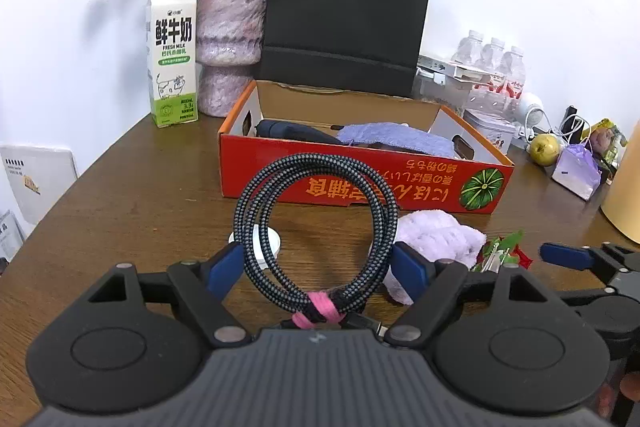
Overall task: Organize objects
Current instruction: 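Close the right tool on the red rose ornament while the left tool holds the cable, then carry the cable and rose over the red box with both tools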
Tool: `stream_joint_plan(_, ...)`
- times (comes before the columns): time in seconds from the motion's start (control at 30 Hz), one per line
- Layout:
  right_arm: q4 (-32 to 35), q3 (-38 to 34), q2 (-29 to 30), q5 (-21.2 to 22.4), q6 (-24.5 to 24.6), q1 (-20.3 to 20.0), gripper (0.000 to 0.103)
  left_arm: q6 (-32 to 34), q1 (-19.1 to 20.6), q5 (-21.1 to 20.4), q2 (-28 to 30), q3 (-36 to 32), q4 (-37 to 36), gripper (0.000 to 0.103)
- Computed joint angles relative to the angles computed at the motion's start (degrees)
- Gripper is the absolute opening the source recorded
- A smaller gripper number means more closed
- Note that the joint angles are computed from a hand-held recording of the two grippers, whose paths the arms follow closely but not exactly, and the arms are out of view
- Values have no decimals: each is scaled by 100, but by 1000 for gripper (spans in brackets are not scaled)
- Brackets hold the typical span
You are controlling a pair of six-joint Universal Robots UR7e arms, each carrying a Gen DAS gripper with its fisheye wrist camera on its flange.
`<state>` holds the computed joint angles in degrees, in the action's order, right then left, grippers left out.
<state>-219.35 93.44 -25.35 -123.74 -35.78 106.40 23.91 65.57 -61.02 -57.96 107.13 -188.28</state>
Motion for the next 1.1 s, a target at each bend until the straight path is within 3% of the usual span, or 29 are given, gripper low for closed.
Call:
stream_joint_plan(0.07,154,-43,-10,59,47,-24,73,-21,7,-2,6,-14,37,81)
stream_joint_plan(0.2,535,-6,-113,275,337,-102,43,-21,10,-36,-7,4,57,81)
stream_joint_plan(0.3,570,59,-165,290,404,-108,36,-28,14,-65,-32,40,62,81)
stream_joint_plan(0.47,441,231,-241,239,519,-86,34,1,1,-117,-106,159,-31,81)
stream_joint_plan(0.7,-131,376,-241,313,317,20,34,48,-58,-63,-116,251,-224,81)
stream_joint_plan(1.1,-180,326,-295,390,237,197,34,105,-230,57,-148,199,-391,81)
